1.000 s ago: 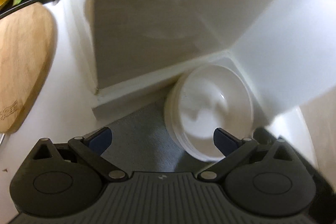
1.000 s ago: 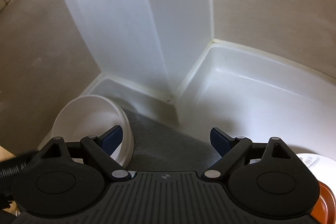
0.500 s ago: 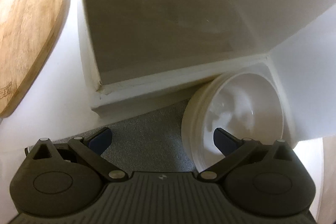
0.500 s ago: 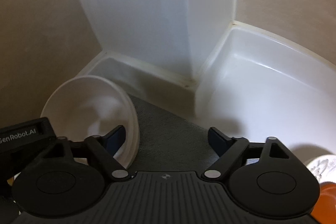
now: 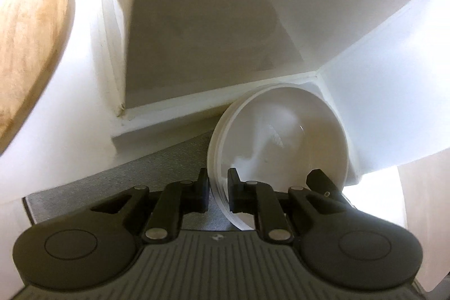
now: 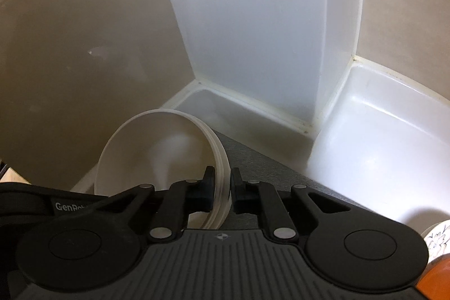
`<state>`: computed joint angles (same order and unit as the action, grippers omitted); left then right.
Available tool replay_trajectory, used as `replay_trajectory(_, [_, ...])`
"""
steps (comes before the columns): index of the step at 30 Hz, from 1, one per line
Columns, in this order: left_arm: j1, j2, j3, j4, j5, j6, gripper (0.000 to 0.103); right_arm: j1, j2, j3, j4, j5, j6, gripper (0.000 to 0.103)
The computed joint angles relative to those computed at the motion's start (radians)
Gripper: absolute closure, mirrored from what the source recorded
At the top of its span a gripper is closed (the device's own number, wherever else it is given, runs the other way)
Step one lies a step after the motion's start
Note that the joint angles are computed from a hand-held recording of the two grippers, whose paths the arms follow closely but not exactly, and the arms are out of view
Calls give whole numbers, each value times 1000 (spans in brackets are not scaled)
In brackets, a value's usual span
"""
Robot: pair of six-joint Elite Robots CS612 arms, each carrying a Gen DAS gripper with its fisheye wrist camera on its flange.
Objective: Organize plates and bowls
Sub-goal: 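Close both grippers on the rim of the white bowl stack, then lift the white bowls with both grippers and carry them over the brown plate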
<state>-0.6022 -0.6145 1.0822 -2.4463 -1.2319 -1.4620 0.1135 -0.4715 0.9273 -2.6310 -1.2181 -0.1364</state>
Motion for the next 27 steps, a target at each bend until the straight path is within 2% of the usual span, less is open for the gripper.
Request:
replay_trajectory(8, [-20, -39, 54, -44, 58, 28, 89, -13, -45, 96, -140, 55, 13, 91])
replay_trajectory(12, [-39, -94, 133, -92, 82, 55, 89, -19, -73, 142, -177, 64, 31, 90])
replay_trajectory(20, [-81, -137, 199, -178, 152, 173, 89, -33, -149, 255, -265, 62, 49, 90])
replay_trajectory(27, [-119, -177, 259, -255, 132, 323, 89, -65, -260, 433, -359, 50, 77, 89])
